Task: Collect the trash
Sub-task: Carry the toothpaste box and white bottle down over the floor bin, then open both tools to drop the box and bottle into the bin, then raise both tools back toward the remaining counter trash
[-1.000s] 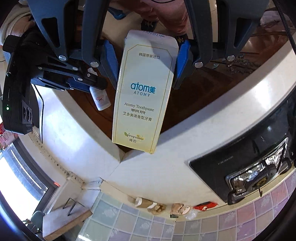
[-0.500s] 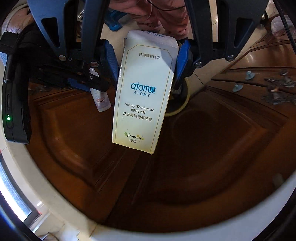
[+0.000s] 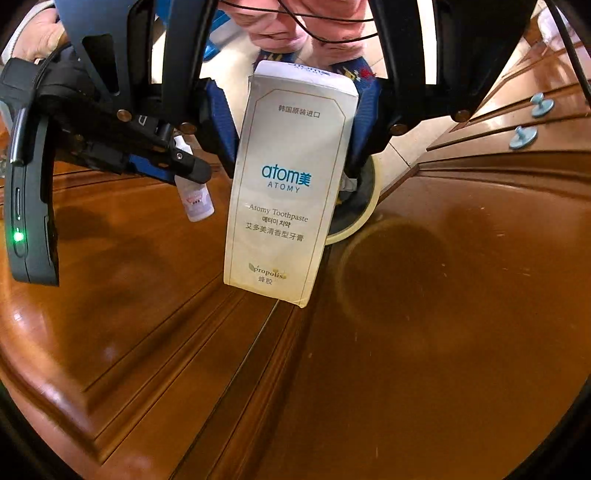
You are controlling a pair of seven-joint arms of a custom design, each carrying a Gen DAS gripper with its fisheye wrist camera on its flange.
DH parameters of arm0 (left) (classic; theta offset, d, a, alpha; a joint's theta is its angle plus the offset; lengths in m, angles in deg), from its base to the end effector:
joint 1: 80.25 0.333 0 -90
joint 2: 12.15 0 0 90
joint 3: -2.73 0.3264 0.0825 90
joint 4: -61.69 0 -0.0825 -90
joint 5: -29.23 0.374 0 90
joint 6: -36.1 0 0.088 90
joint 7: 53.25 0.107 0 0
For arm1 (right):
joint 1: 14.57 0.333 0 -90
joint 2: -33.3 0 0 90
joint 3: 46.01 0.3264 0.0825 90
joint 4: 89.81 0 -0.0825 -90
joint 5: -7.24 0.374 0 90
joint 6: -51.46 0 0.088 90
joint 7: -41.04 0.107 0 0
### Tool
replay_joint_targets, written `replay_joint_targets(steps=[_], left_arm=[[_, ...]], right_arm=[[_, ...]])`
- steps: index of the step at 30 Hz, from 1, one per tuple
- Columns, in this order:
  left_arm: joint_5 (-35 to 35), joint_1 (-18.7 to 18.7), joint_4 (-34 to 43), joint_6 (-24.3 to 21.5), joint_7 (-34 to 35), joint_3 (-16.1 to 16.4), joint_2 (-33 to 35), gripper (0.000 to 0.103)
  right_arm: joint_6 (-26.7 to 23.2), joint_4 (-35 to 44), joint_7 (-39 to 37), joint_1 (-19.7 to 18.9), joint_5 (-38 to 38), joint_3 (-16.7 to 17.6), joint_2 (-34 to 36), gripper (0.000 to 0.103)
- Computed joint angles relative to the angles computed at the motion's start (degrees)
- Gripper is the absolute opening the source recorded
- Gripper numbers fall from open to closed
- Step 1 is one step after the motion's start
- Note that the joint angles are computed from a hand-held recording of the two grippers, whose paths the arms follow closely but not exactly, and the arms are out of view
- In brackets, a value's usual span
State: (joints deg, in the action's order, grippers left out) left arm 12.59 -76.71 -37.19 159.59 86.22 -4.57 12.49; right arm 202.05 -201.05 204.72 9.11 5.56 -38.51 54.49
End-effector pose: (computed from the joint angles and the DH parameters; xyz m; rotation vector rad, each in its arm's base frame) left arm 0.6557 -0.0461 0.3545 1.1893 -2.7568 0.4132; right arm 0.5534 0.3285 0.3437 -1.1469 2.5826 0.0972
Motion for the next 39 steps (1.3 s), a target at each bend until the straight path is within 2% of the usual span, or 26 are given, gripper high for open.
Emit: replay_joint_targets(steps=[2, 9, 16, 17, 20, 21, 29, 35, 39], left_arm=[[0.9, -0.4, 0.2, 0.9, 0.2, 0.2, 0.9, 0.056], [2.2, -0.6, -2.3, 4.2, 0.3, 0.5, 0.4, 0.077], [2.6, -0.3, -2.9, 5.2, -0.2, 0.6, -0.8, 0.077], [2.4, 0.1, -2.7, 5.1, 0.2, 0.7, -0.7, 0.077], [2.0, 0.7, -2.2, 4.9, 0.4, 0.9, -0.9, 0.077], [1.8, 0.9, -1.9, 4.4, 0.4, 0.9, -1.0, 0.077], [0.7, 1.6, -1.9, 3.3, -0.5, 1.1, -3.1, 0.077], [-0.1, 2.2, -0.6, -1.1, -1.4, 1.4, -6.5, 0.077], [-0.9, 2.3, 0.4, -3.9, -2.2, 1.5, -9.4, 0.077]], right_arm=[[0.4, 0.7, -0.6, -0.3, 0.5, 0.2, 1.4, 0.024], [0.8, 2.4, -1.6, -0.9, 2.4, 0.8, 4.7, 0.024], [1.6, 3.5, -2.4, -0.8, 2.3, 0.4, 6.1, 0.025], [1.5, 3.8, -2.6, -1.0, 2.4, 0.5, 6.3, 0.030], [0.2, 4.8, -2.3, -0.2, 1.2, -0.1, 6.4, 0.059], [-0.1, 5.0, -1.8, 0.3, 0.4, -0.5, 6.3, 0.062], [-1.7, 3.6, -0.6, 0.4, 0.6, 0.2, 3.1, 0.062], [-5.7, 3.2, 0.1, 0.9, 0.6, 0.3, -1.8, 0.062], [-10.3, 4.3, 0.7, 1.4, -0.8, 0.0, -5.6, 0.062]])
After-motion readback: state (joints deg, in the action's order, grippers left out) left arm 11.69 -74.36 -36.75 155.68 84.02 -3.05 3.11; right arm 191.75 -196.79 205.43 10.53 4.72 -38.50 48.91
